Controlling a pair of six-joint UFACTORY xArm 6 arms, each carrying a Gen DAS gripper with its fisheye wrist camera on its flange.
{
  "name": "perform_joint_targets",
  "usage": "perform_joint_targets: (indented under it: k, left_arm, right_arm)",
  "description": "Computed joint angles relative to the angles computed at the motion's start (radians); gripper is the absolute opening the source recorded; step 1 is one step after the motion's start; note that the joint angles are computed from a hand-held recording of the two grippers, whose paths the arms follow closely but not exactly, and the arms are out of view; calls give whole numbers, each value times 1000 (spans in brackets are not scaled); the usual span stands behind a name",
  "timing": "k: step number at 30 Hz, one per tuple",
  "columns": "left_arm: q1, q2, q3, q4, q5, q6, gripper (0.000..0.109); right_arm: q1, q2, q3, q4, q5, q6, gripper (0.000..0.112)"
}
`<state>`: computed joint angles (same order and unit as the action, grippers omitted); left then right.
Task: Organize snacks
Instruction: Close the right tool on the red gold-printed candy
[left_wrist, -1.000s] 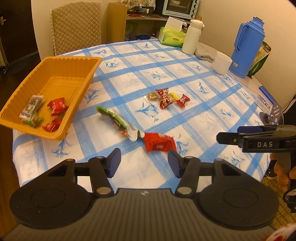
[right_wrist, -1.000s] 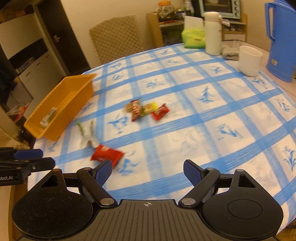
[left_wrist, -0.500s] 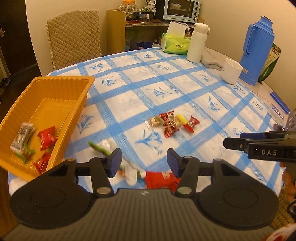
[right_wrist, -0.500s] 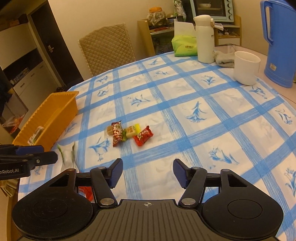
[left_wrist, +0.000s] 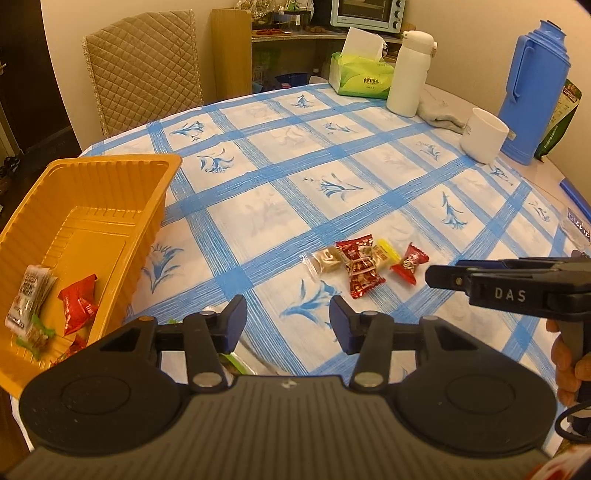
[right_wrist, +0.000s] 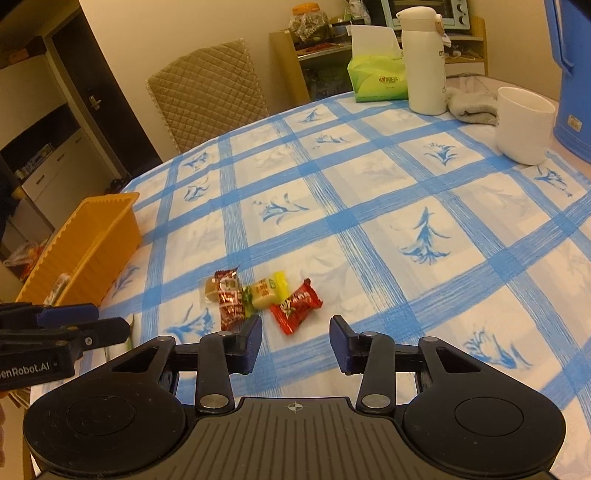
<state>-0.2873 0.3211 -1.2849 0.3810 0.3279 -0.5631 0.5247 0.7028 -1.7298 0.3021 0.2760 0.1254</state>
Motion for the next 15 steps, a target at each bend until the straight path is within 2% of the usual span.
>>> perform_joint_targets:
  k: [4,15]
  left_arm:
    - [5,24,-25,-24,7,30,46]
    - [14,78,-86,-90,27,114,46]
  right_arm:
    - [0,53,-79,-27,27,33,35]
    - [-8,157,-231,-132,105,142,30]
